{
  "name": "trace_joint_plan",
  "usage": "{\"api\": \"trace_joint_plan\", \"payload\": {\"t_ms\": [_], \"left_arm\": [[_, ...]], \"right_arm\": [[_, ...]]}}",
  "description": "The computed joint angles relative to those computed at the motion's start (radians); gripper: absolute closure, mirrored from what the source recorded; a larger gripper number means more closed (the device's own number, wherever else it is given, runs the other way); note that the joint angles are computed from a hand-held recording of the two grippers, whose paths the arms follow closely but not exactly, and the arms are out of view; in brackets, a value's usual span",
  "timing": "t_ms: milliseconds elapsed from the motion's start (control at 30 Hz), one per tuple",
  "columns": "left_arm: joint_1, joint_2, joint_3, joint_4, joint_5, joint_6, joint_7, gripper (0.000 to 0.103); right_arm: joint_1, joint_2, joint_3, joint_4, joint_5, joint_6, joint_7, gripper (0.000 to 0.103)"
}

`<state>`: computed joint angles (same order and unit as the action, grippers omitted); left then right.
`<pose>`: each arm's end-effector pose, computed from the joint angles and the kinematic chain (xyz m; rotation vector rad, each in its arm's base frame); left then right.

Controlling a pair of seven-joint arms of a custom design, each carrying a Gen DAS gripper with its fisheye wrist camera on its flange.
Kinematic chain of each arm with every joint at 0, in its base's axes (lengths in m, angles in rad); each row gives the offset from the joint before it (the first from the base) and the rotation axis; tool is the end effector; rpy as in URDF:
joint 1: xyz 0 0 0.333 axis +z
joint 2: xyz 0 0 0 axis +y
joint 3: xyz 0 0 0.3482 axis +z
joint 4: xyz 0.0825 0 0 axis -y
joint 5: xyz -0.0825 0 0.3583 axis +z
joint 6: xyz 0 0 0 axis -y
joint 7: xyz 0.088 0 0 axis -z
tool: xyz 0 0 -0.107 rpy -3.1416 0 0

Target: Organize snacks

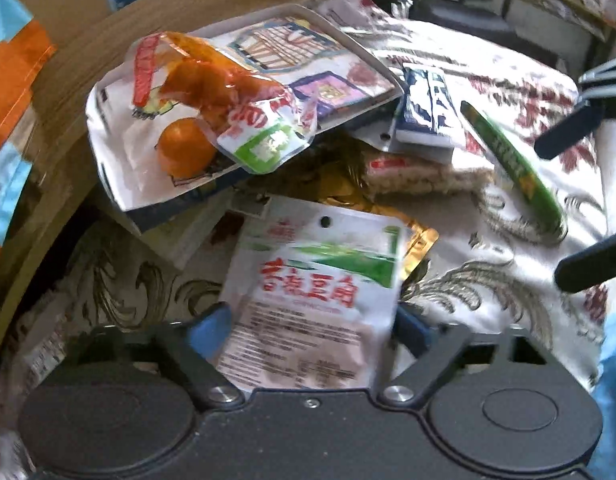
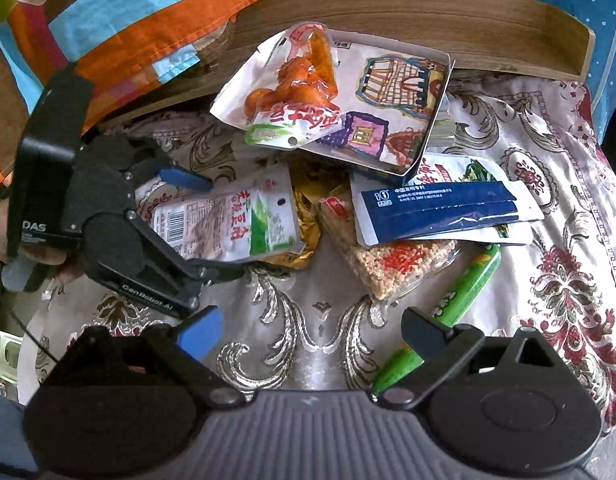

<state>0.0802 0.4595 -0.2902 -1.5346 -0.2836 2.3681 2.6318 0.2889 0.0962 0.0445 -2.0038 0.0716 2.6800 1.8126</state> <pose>0.6990 -0.1123 0.4806 -0.7269 2.7358 -0.6760 0.5668 0.1929 0.5207 -1.8635 1.7985 -0.3060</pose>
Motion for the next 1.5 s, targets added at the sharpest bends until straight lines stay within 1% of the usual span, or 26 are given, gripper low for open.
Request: {"api": "trace_joint_plan", "payload": {"t_ms": [67, 100, 200, 233, 267, 367, 433, 500, 567, 600, 700, 733, 767, 833, 900, 933, 967, 1000, 1067, 1167, 1200, 1233, 1267, 1333, 1467, 1500], "left_arm": [[0.012, -0.007, -0.003, -0.006, -0.029, -0.016, -0.021, 0.033], [0.017, -0.016, -0.002, -0.019, -0.043, -0.016, -0.034, 0.034], [0.029, -0.052, -0.003, -0.073, -0.080, 0.023, -0.029, 0.050], [0.027, -0.064, 0.002, -0.091, -0.083, 0.039, -0.038, 0.060], [0.021, -0.074, 0.013, -0.103, -0.080, 0.049, -0.064, 0.066], [0.010, -0.080, 0.041, -0.103, -0.075, 0.047, -0.182, 0.070], [0.006, -0.078, 0.055, -0.095, -0.063, 0.039, -0.260, 0.070], [0.001, -0.082, 0.062, -0.103, -0.039, 0.059, -0.300, 0.070], [0.002, -0.085, 0.056, -0.117, -0.017, 0.083, -0.295, 0.068], [0.001, -0.092, 0.056, -0.134, -0.003, 0.105, -0.290, 0.066], [0.001, -0.094, 0.050, -0.146, 0.029, 0.139, -0.272, 0.054], [-0.005, -0.094, 0.056, -0.153, 0.053, 0.161, -0.276, 0.044], [-0.009, -0.094, 0.059, -0.157, 0.070, 0.177, -0.281, 0.036], [-0.006, -0.092, 0.059, -0.162, 0.092, 0.200, -0.283, 0.030], [-0.002, -0.085, 0.058, -0.152, 0.110, 0.202, -0.283, 0.026], [-0.001, -0.082, 0.057, -0.149, 0.120, 0.204, -0.280, 0.024], [0.003, -0.079, 0.052, -0.145, 0.128, 0.206, -0.266, 0.022], [0.006, -0.075, 0.045, -0.143, 0.135, 0.212, -0.245, 0.021], [0.014, -0.069, 0.028, -0.143, 0.152, 0.237, -0.170, 0.017], [0.028, -0.063, -0.002, -0.151, 0.173, 0.285, -0.033, 0.012], [0.037, -0.058, -0.013, -0.147, 0.168, 0.288, 0.008, 0.010], [0.040, -0.047, -0.019, -0.130, 0.162, 0.274, 0.030, 0.008], [0.042, -0.030, -0.023, -0.097, 0.151, 0.239, 0.041, 0.006], [0.028, 0.021, -0.006, 0.014, 0.147, 0.117, 0.008, 0.001], [0.004, 0.170, 0.031, 0.319, 0.132, -0.212, -0.124, 0.001], [0.006, 0.194, 0.031, 0.366, 0.124, -0.256, -0.138, 0.001]], "right_arm": [[-0.001, 0.004, 0.001, 0.002, 0.009, 0.005, -0.005, 0.004], [-0.002, 0.007, 0.002, 0.006, 0.015, 0.005, -0.010, 0.004], [-0.003, 0.022, 0.006, 0.021, 0.042, 0.004, -0.035, 0.007], [-0.004, 0.027, 0.008, 0.025, 0.056, 0.006, -0.048, 0.009], [-0.005, 0.032, 0.010, 0.030, 0.070, 0.007, -0.061, 0.012], [-0.008, 0.055, 0.022, 0.053, 0.133, 0.005, -0.118, 0.016], [-0.007, 0.072, 0.026, 0.069, 0.167, 0.005, -0.138, 0.018], [-0.005, 0.092, 0.029, 0.088, 0.197, 0.005, -0.153, 0.020], [0.003, 0.115, 0.025, 0.107, 0.207, 0.012, -0.143, 0.023], [0.005, 0.128, 0.023, 0.118, 0.214, 0.016, -0.133, 0.025], [0.009, 0.157, 0.018, 0.145, 0.240, 0.020, -0.092, 0.031], [0.010, 0.164, 0.017, 0.149, 0.249, 0.027, -0.076, 0.033], [0.008, 0.170, 0.017, 0.152, 0.260, 0.033, -0.066, 0.036], [0.009, 0.180, 0.018, 0.151, 0.282, 0.060, -0.040, 0.040], [0.007, 0.188, 0.020, 0.150, 0.304, 0.079, -0.018, 0.041], [0.010, 0.193, 0.016, 0.152, 0.309, 0.083, 0.008, 0.044], [0.010, 0.196, 0.016, 0.151, 0.318, 0.092, 0.027, 0.049], [0.007, 0.198, 0.020, 0.146, 0.334, 0.106, 0.038, 0.050], [0.020, 0.198, 0.002, 0.138, 0.317, 0.120, 0.094, 0.055], [0.052, 0.181, -0.041, 0.117, 0.227, 0.125, 0.187, 0.053], [0.062, 0.175, -0.055, 0.111, 0.191, 0.126, 0.220, 0.053], [0.062, 0.172, -0.056, 0.105, 0.174, 0.127, 0.236, 0.051], [0.053, 0.171, -0.049, 0.105, 0.174, 0.119, 0.240, 0.049], [0.041, 0.175, -0.037, 0.107, 0.180, 0.107, 0.253, 0.049], [0.022, 0.185, -0.011, 0.105, 0.217, 0.148, 0.246, 0.045], [-0.001, 0.188, 0.017, 0.100, 0.270, 0.169, 0.215, 0.045]]}}
